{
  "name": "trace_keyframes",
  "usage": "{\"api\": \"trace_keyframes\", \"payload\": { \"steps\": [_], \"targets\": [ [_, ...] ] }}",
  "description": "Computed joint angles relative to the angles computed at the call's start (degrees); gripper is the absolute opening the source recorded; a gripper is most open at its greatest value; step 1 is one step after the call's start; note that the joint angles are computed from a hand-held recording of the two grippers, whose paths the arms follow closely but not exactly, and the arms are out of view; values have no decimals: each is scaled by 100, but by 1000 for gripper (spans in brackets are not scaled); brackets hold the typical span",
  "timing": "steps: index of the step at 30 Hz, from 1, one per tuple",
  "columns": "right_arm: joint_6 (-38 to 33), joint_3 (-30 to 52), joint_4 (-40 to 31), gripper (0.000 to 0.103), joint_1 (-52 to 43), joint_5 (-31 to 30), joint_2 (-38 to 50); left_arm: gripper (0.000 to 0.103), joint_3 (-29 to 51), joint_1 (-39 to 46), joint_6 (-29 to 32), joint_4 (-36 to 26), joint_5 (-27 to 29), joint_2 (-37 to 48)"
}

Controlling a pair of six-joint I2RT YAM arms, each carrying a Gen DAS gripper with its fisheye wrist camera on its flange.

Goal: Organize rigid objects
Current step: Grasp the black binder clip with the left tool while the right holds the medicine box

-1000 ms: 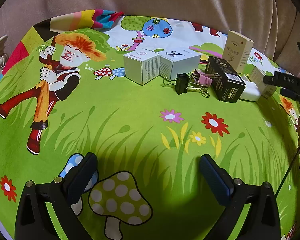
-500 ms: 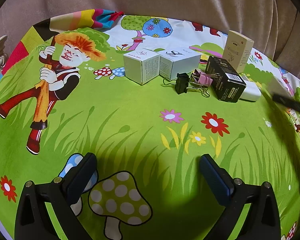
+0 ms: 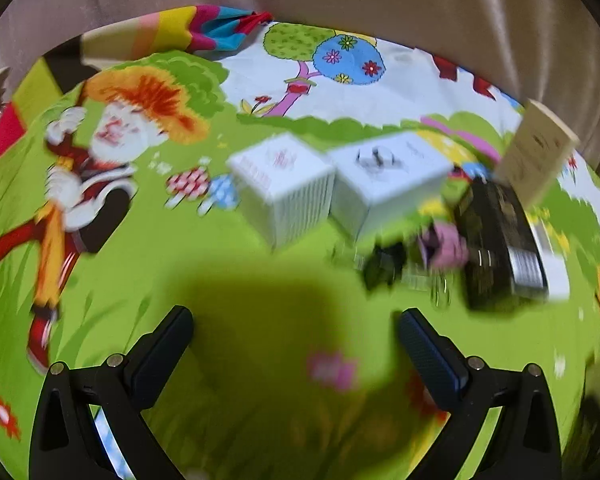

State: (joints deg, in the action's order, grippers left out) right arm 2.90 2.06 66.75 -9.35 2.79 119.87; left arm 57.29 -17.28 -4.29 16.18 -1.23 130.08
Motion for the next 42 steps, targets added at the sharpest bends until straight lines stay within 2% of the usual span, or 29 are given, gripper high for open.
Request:
{"api": "trace_keyframes", "payload": {
  "steps": [2,4,5,6,7,8,9,11,14,19,22,24,27,31,35,42],
  "targets": [
    [3,6,-8,45,-34,-55,-3,103,319,-42,99,-133,187,146],
    [-11,-9,35,45,-68,-92,19,100,435,-127,236,-5,220,256],
    [-11,-10,69,45,-63,-92,52,93,477,-173,318,23,197,293],
    [-16,-10,85,45,-68,-96,67,72,453,-217,425,82,188,271],
    [-16,-16,105,45,-71,-98,79,55,305,-216,517,227,321,179],
    [-2,-14,93,45,-59,-94,70,24,159,-230,607,212,399,49],
    [1,-4,87,45,-66,-105,73,19,60,-209,647,132,553,-56],
    [4,4,70,45,-78,-121,62,19,-462,-4,633,276,1188,-336],
    [1,8,70,45,-105,-155,65,19,-1328,218,800,740,1598,-708],
    [16,-1,98,46,-127,-188,83,22,-2045,386,968,1322,1854,-934],
    [14,6,95,46,-143,-208,88,42,-1983,226,1110,1481,1699,-850],
    [9,3,100,46,-153,-220,90,68,-2024,-3,1142,1629,1449,-805],
    [14,13,105,46,-155,-228,103,69,-2092,-349,1254,1785,780,-757],
    [17,17,145,47,-173,-264,144,69,-2106,-184,1214,1811,954,-737],
    [13,56,98,52,-144,-261,146,69,-2087,-243,1219,1822,822,-714],
    [32,93,42,52,-132,-256,131,69,-2102,-245,1178,1821,813,-736]
  ]
}}
